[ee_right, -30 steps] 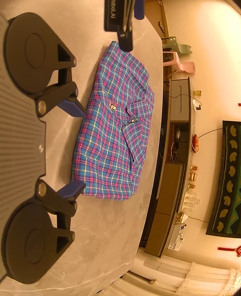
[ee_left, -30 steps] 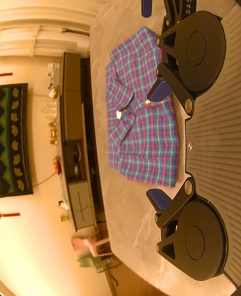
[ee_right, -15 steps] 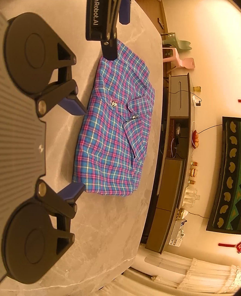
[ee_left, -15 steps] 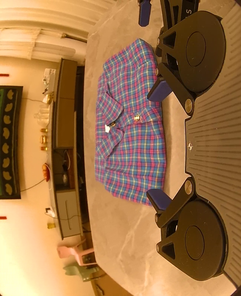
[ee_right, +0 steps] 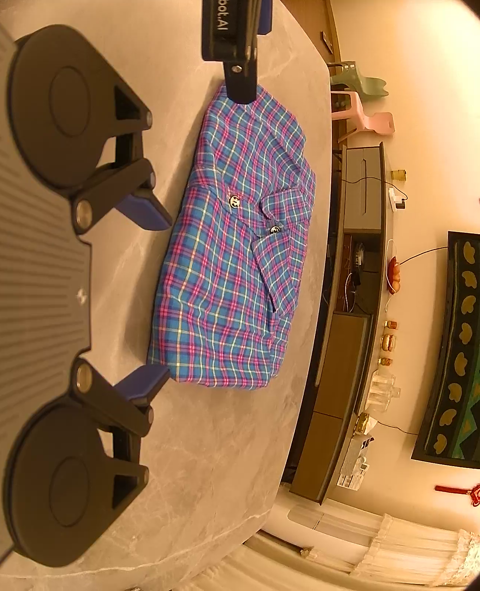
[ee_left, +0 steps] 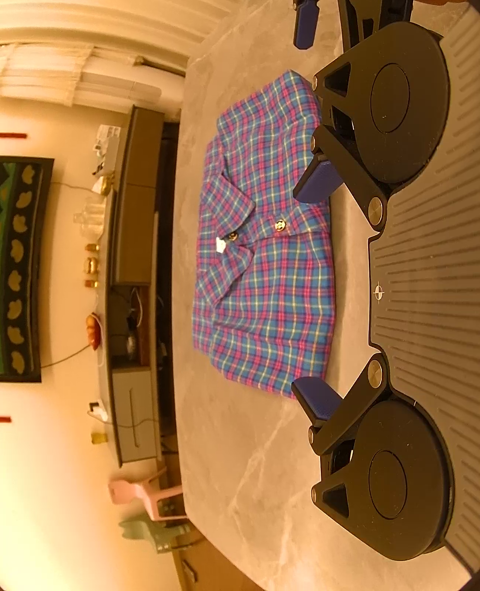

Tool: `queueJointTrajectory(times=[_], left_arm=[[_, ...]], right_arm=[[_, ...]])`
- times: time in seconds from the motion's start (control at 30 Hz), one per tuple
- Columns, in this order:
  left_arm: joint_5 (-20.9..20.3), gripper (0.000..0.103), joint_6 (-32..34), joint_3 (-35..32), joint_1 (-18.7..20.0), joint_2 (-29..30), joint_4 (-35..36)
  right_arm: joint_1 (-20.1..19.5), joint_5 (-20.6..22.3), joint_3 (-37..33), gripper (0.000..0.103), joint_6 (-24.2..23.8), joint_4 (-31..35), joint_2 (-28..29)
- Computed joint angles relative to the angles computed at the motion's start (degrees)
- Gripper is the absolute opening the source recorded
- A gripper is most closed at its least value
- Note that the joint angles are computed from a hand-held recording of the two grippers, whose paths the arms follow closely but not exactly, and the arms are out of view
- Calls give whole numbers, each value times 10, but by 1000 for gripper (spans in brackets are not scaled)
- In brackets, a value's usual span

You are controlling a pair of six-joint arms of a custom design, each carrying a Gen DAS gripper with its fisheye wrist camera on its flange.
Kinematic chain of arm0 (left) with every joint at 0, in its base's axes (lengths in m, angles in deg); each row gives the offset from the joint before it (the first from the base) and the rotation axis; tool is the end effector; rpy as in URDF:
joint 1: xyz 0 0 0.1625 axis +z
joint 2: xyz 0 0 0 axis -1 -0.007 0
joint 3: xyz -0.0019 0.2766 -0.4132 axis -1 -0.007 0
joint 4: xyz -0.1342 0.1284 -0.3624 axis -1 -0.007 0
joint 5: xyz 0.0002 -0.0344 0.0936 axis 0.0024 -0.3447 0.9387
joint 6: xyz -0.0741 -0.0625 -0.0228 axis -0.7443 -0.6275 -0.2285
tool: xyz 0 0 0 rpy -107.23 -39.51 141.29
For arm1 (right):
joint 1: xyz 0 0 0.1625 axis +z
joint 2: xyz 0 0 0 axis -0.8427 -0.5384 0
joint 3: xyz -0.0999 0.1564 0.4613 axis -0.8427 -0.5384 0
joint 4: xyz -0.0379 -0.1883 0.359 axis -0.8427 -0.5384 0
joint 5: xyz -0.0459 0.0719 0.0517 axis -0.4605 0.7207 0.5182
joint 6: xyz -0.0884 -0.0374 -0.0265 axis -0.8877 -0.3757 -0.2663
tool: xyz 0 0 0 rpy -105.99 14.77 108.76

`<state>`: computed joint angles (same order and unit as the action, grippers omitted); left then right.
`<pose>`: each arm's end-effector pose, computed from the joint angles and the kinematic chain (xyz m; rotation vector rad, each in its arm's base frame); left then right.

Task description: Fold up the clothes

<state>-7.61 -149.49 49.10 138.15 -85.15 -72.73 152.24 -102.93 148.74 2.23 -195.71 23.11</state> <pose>-0.3084 -0.6754 0.0804 0.4832 2.1622 -1.0932 0.1375 -0.6573 0.2111 0.5425 -2.1574 0.9098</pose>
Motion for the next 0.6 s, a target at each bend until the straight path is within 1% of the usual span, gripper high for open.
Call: queueJointTrajectory(times=[0.13,0.6], left_arm=[[-6,90,11,1,-1,1,-6],[-13,90,4,-2,-2,5,2]], right_arm=[[0,-1,0,81,-2,-4,2],[1,-1,1,81,-4,-4,2]])
